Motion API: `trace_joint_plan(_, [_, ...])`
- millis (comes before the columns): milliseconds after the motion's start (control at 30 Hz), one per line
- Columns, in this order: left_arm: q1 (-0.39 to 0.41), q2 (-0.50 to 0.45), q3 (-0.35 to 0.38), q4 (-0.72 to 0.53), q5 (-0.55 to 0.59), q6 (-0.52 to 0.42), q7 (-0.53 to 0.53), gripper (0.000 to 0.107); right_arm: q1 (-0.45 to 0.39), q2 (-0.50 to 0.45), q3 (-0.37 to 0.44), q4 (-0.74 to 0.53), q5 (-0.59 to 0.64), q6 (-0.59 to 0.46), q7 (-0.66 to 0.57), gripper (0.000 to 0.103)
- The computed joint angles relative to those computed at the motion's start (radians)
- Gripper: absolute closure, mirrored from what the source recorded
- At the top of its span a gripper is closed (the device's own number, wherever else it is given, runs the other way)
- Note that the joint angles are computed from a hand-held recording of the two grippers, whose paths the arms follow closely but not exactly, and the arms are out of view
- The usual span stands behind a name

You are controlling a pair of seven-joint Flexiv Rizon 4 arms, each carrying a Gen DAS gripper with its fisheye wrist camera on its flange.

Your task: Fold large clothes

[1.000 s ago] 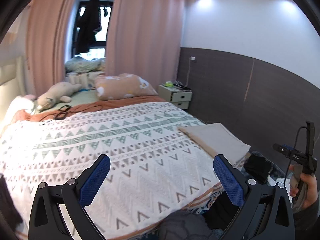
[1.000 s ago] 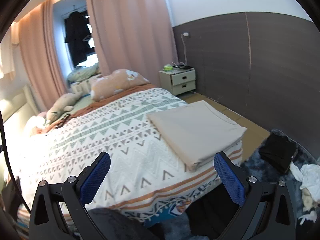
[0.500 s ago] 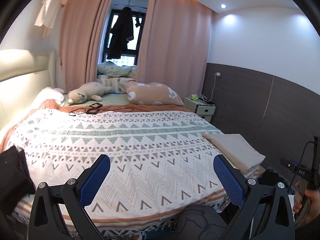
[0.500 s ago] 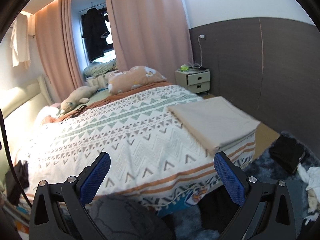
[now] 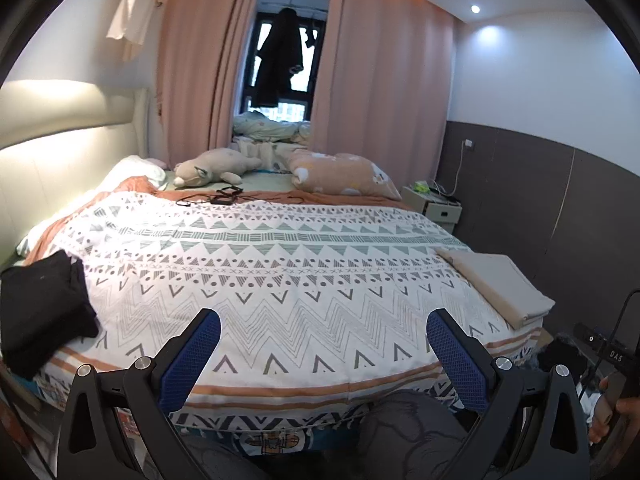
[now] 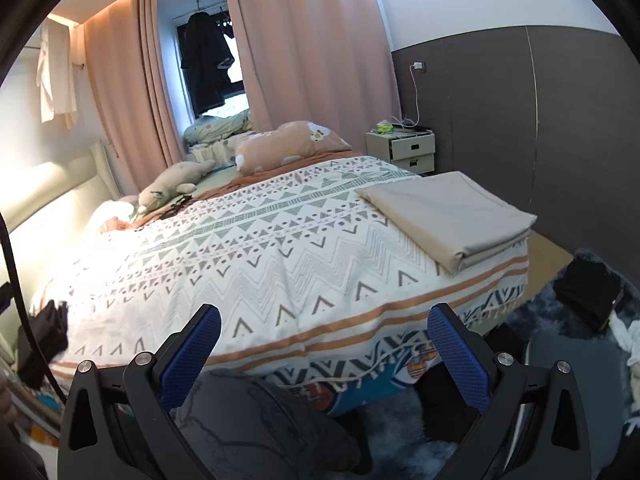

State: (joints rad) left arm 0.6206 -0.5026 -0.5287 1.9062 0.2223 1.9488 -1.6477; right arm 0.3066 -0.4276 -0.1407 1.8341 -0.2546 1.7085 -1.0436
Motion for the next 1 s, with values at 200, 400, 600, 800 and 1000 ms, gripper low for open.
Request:
trace_joint_plan(200, [-0.041, 0.036, 0.068, 0.04, 0.0, 0.037, -0.024, 0.004, 0.021, -0.004, 0.003, 0.019, 0.015, 0.038, -0.016, 0.0])
trace_joint_plan(400, [-0.075, 0.061, 0.122, 0.05, 0.012, 0.043, -0.051, 0.004, -0.001, -0.015, 0.042, 0.009, 0.031, 0.044, -0.03, 0.0])
trace_joint_plan(600, [-0.081, 0.062, 0.135, 0.052, 0.028, 0.048, -0.071, 0.004, -0.012, -0.014, 0.061, 0.014, 0.033, 0.045, -0.05, 0.0])
trace_joint_plan(800, [-0.094, 0.063, 0.157, 0.051, 0.027, 0.049, -0.083, 0.004, 0.114, -0.01, -0.083, 0.032, 0.066, 0.069, -0.052, 0.0])
trace_joint_plan(1000, [-0.096, 0.061, 0.164, 0.05, 0.036, 0.054, -0.084, 0.004, 0.122, -0.015, -0.089, 0.022, 0.086, 0.065, -0.05, 0.0])
